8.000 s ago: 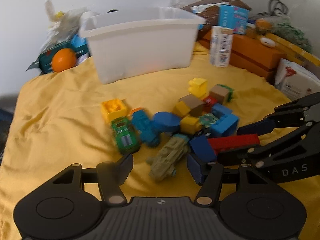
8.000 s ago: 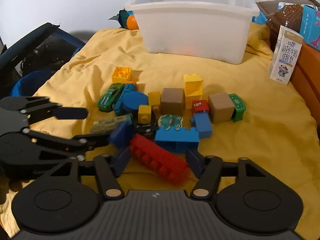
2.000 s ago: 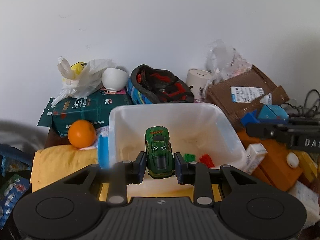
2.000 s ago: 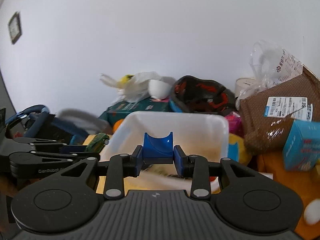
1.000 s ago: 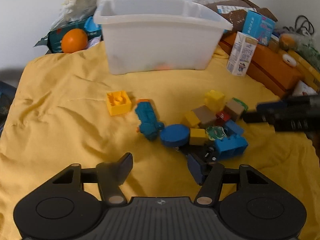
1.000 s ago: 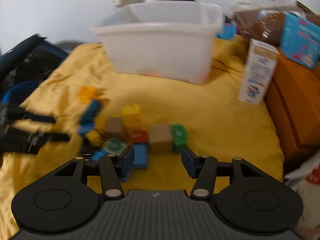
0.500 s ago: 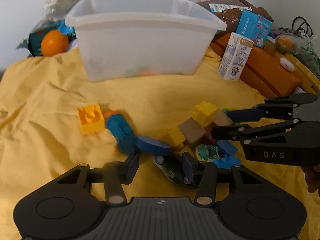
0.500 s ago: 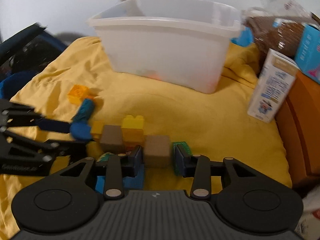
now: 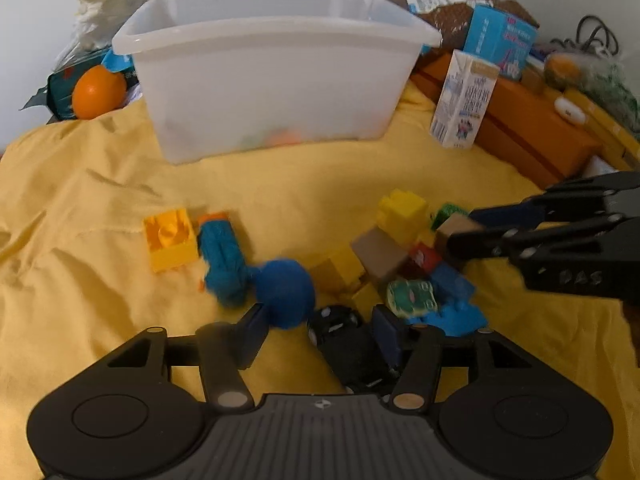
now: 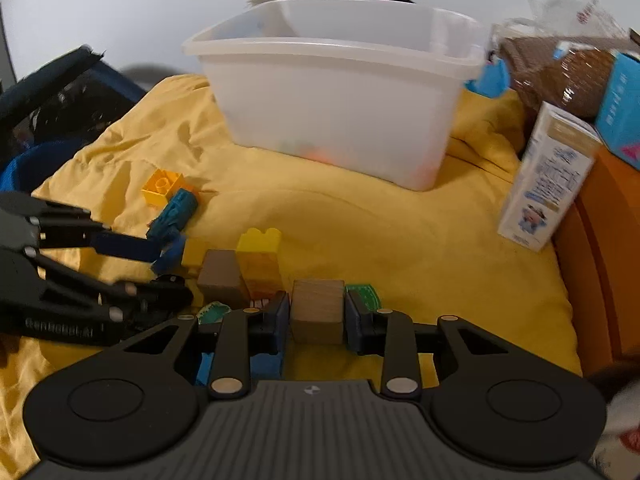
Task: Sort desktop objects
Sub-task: 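Grasp the black toy car with the left gripper while the right grasps the tan cube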
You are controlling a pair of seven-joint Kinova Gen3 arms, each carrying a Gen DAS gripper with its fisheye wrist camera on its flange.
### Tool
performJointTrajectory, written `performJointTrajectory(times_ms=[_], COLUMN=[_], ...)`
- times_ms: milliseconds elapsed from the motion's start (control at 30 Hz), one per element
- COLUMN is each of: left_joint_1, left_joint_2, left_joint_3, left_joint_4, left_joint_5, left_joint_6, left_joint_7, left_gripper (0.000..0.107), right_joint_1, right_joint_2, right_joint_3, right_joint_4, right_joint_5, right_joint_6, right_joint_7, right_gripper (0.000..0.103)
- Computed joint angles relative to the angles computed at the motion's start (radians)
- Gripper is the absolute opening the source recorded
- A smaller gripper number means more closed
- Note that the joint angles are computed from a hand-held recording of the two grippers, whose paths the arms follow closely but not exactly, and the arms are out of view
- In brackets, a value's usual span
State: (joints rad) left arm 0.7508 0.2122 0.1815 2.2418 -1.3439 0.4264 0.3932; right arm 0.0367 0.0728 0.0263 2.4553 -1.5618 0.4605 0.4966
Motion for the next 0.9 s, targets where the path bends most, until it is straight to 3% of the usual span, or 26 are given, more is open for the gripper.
performJointTrajectory(times_ms=[67, 233, 267, 367, 767, 900], left_joint_1=[-0.005, 0.064, 0.067, 0.067, -0.014, -0.044], left_joint_2=[-0.019, 0.019, 0.020, 0.021, -0.151, -0.162], left_joint_3=[0.023, 0.030, 0.026, 0.024, 0.100, 0.130], left_joint_4=[0.005, -0.005, -0.004, 0.005, 0.107, 0.114], left_joint_5=[0.050, 0.038, 0.030, -0.015, -0.057, -0.040], left_joint_6=[-0.007, 0.078, 0.080, 0.089, 0.134, 0.152], left_joint_7=[-0.033, 0.006, 0.018, 0.021, 0.175, 0.188], left_gripper=[0.061, 0.060, 0.056, 0.032, 0.032, 0.032], right_joint_1=[0.021, 0.071, 0.072, 0.074, 0.087, 0.046], right_joint_2=[-0.021, -0.072, -0.076, -0.082, -0.145, -0.119], right_joint_3=[0.016, 0.054, 0.053, 0.053, 0.073, 0.033], right_joint_4=[0.017, 0.061, 0.066, 0.076, 0.069, 0.064], right_joint_5=[0.014, 0.056, 0.067, 0.076, 0.059, 0.097], right_joint_6=[0.027, 0.100, 0.095, 0.096, 0.162, 0.070], right_joint_7=[-0.010, -0.029, -0.050, -0.071, -0.103, -0.146], right_gripper=[0.033, 0.033, 0.033, 0.033, 0.033, 0.036])
